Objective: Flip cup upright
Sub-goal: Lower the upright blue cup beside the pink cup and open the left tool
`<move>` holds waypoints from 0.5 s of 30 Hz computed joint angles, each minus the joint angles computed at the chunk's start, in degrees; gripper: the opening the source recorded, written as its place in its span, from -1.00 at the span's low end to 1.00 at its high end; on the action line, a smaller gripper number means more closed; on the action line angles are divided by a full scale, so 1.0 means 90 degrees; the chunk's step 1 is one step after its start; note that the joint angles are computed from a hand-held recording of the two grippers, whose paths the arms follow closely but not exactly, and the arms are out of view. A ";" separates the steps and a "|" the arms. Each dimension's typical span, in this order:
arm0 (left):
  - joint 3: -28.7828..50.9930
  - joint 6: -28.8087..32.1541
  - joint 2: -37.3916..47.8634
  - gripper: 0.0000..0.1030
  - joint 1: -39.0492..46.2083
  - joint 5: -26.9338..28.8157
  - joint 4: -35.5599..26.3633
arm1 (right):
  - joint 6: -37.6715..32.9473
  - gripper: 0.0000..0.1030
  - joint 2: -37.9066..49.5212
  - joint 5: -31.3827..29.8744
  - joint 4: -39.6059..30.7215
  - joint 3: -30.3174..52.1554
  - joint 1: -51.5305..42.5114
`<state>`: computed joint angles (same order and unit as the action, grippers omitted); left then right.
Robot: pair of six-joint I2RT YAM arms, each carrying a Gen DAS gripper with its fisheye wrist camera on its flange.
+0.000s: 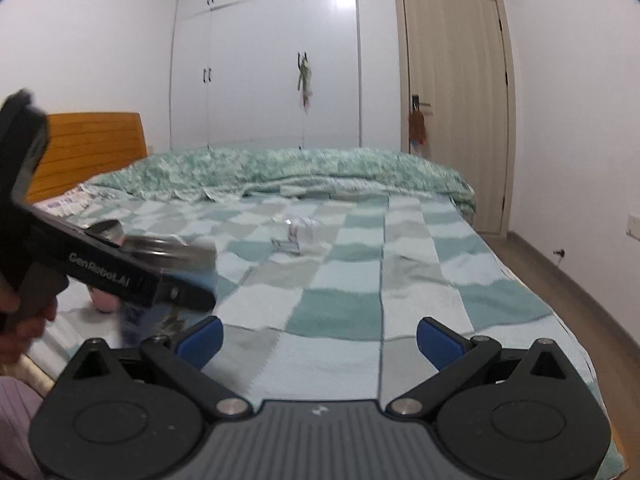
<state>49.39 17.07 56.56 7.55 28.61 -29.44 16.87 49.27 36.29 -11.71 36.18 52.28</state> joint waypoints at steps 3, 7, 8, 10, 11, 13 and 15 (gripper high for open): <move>-0.0682 -0.0338 -0.0558 0.64 0.0041 0.0029 0.1126 | 0.0027 1.00 0.0074 0.0398 0.0248 -0.0030 0.0380; -0.0935 -0.0503 -0.0473 0.65 -0.0419 -0.0691 0.2008 | -0.0116 1.00 0.0294 0.0818 0.0630 -0.0085 0.0626; -0.0891 -0.0498 -0.0279 0.65 -0.0549 -0.0933 0.2116 | -0.0133 1.00 0.0367 0.0844 0.0708 -0.0093 0.0610; -0.0682 -0.0493 0.0329 0.65 -0.0705 -0.1422 0.2221 | -0.0154 1.00 0.0530 0.0805 0.0898 -0.0122 0.0509; -0.0594 -0.0462 0.0626 0.65 -0.0743 -0.1604 0.2227 | -0.0187 1.00 0.0564 0.0784 0.1016 -0.0177 0.0464; -0.0841 -0.0399 0.0896 0.64 -0.0677 -0.1447 0.2890 | -0.0267 1.00 0.0716 0.0721 0.1269 -0.0252 0.0334; -0.0680 -0.0327 0.0926 0.64 -0.0811 -0.1585 0.2699 | -0.0267 1.00 0.0836 0.0697 0.1369 -0.0285 0.0228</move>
<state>43.27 14.12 64.90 0.24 14.34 -5.15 14.48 56.80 42.57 0.61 33.61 54.34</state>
